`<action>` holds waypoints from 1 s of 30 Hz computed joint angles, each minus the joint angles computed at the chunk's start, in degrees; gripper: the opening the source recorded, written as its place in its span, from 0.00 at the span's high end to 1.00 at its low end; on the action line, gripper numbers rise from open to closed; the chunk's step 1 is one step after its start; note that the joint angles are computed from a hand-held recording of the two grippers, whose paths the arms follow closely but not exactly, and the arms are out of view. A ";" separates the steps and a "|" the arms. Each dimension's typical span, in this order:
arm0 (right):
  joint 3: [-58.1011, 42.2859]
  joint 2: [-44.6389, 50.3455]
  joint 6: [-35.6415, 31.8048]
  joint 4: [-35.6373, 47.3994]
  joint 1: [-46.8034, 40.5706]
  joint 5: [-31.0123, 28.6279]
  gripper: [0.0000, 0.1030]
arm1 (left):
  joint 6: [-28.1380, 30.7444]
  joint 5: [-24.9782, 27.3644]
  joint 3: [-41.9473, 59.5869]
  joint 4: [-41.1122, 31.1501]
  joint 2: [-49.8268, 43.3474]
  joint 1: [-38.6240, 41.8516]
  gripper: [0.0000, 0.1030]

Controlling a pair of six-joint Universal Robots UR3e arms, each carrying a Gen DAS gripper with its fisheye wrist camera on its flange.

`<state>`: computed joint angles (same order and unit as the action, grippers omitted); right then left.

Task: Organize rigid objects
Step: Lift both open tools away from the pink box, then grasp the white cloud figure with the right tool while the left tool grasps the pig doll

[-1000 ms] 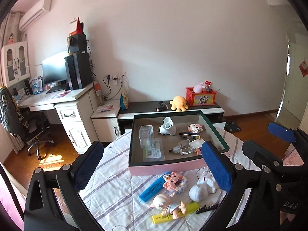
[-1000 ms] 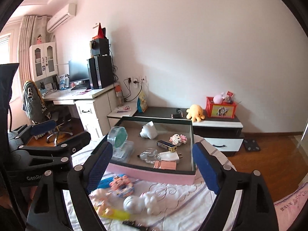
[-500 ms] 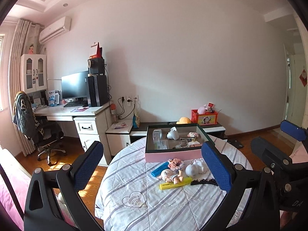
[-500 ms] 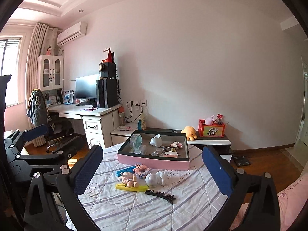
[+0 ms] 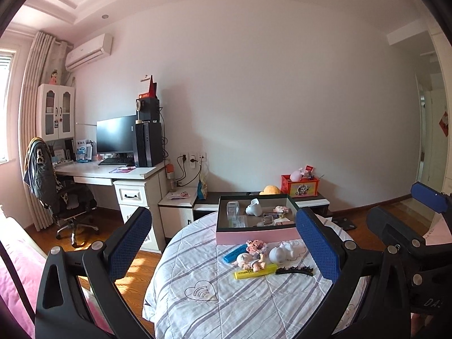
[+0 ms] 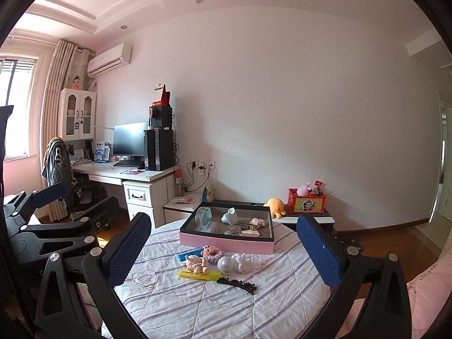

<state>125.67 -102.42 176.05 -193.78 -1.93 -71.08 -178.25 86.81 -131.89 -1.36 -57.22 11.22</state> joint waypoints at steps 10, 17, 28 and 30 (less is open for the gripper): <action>-0.24 0.98 0.09 0.20 0.17 -0.43 0.00 | 0.22 0.80 0.22 1.11 -2.62 -0.91 0.00; -2.07 5.26 0.39 0.38 0.81 -1.26 0.00 | 0.47 2.13 2.05 2.86 -9.48 -2.34 0.00; -7.20 15.70 -0.27 2.18 0.83 -1.77 0.00 | 1.25 1.90 5.94 4.37 -23.65 -3.64 0.00; -8.68 18.33 -0.72 2.86 0.77 -1.66 0.00 | 2.26 -0.32 7.04 2.82 -26.61 -2.81 0.00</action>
<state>117.00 -84.10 175.33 -190.92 -1.16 -72.74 -175.98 86.49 -124.85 1.47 -83.83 8.42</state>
